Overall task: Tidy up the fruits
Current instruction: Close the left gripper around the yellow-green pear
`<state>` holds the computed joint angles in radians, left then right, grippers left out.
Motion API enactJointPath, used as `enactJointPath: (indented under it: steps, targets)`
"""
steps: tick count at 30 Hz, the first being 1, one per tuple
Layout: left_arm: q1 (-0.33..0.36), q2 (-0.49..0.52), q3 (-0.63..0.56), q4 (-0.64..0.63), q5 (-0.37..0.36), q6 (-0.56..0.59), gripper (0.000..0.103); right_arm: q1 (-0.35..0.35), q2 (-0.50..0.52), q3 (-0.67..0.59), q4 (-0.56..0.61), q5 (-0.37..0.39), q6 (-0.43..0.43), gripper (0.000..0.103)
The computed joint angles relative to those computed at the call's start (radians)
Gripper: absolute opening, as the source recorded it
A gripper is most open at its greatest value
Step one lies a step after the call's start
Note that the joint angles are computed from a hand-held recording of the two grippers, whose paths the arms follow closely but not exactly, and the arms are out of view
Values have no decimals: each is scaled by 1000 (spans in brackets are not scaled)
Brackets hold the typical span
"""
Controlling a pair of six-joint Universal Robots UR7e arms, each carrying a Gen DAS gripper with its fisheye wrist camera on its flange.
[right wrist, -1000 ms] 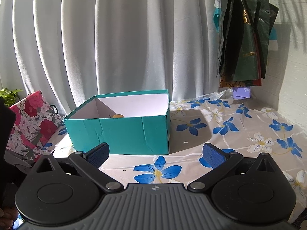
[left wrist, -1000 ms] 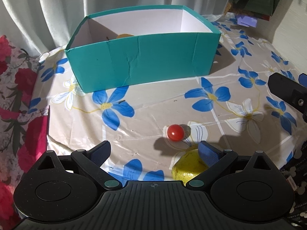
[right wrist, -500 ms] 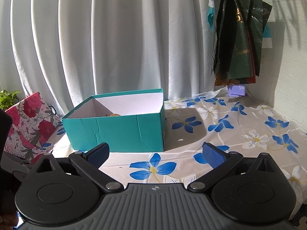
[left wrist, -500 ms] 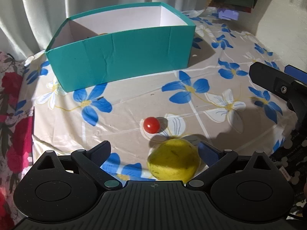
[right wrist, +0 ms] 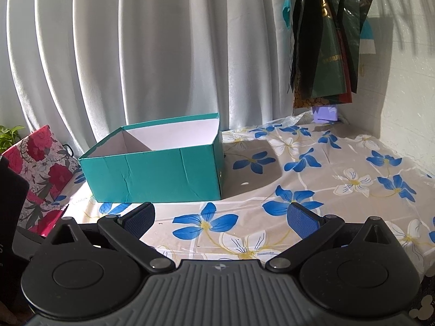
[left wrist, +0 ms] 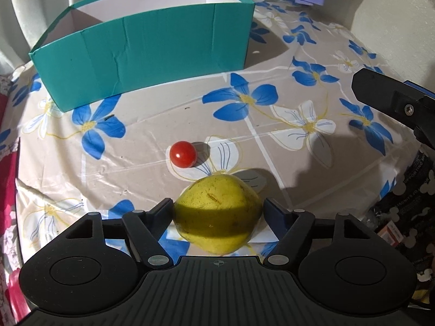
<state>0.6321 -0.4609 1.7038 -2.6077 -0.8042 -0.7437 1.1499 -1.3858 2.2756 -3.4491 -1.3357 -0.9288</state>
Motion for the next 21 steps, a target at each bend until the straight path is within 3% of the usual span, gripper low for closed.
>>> enactJointPath:
  steps: [21]
  targets:
    - [26,42,-21,-60,22,30,78,10,16,-29,37,-28,-11,103]
